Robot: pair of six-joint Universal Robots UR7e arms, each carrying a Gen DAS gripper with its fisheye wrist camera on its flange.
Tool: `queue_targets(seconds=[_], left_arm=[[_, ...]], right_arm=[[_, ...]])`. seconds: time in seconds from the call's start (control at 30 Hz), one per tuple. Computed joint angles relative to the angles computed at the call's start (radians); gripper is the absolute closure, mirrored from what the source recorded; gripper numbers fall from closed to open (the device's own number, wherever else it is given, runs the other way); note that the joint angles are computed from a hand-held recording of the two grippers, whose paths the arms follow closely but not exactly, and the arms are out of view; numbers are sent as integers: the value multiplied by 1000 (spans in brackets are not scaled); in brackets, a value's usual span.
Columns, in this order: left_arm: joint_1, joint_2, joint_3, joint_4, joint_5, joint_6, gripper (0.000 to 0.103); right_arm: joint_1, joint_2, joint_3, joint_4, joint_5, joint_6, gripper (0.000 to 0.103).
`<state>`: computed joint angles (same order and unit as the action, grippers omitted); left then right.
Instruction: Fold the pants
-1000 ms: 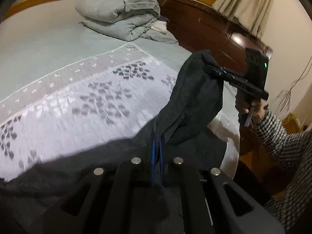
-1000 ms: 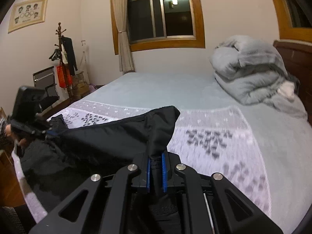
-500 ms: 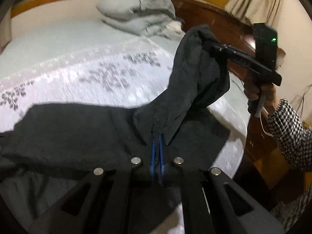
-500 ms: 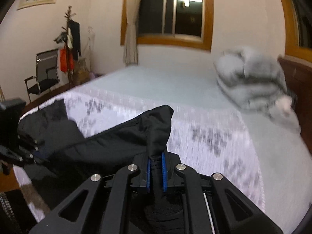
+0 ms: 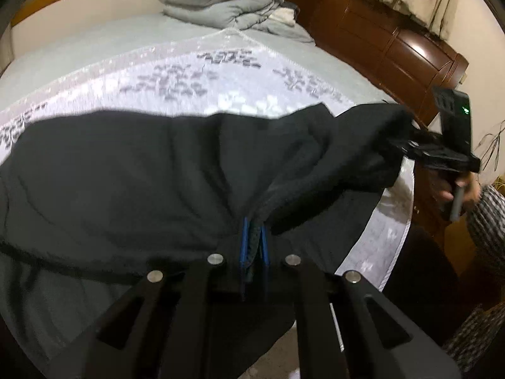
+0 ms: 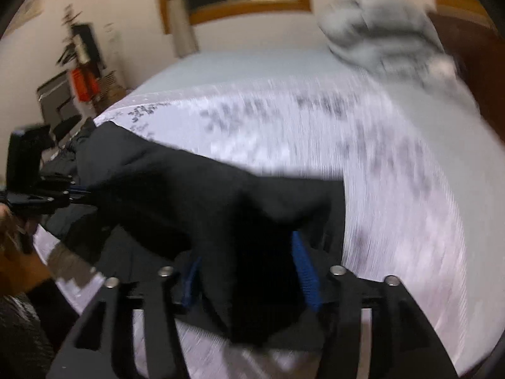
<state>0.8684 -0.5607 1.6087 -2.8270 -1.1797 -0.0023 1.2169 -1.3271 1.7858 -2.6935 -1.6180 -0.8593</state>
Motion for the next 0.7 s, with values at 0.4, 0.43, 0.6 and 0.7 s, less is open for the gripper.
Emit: queue_targets(seconds=[0.4,0.43,0.6,0.7], left_arm=[[18,16,58,-70,29,73,93],[18,14,65,-80,30,78,93],[17,4,97,-106,33,87,93],[19,-1,102,-104,31,78,91]], right_arm=[[-111,-110,-54,349,312,410,13],[-120,-95,-85,395,366,446,11],[-87,5,-210,464,345,577,10],[-37,63,-261,500,197,580,12]])
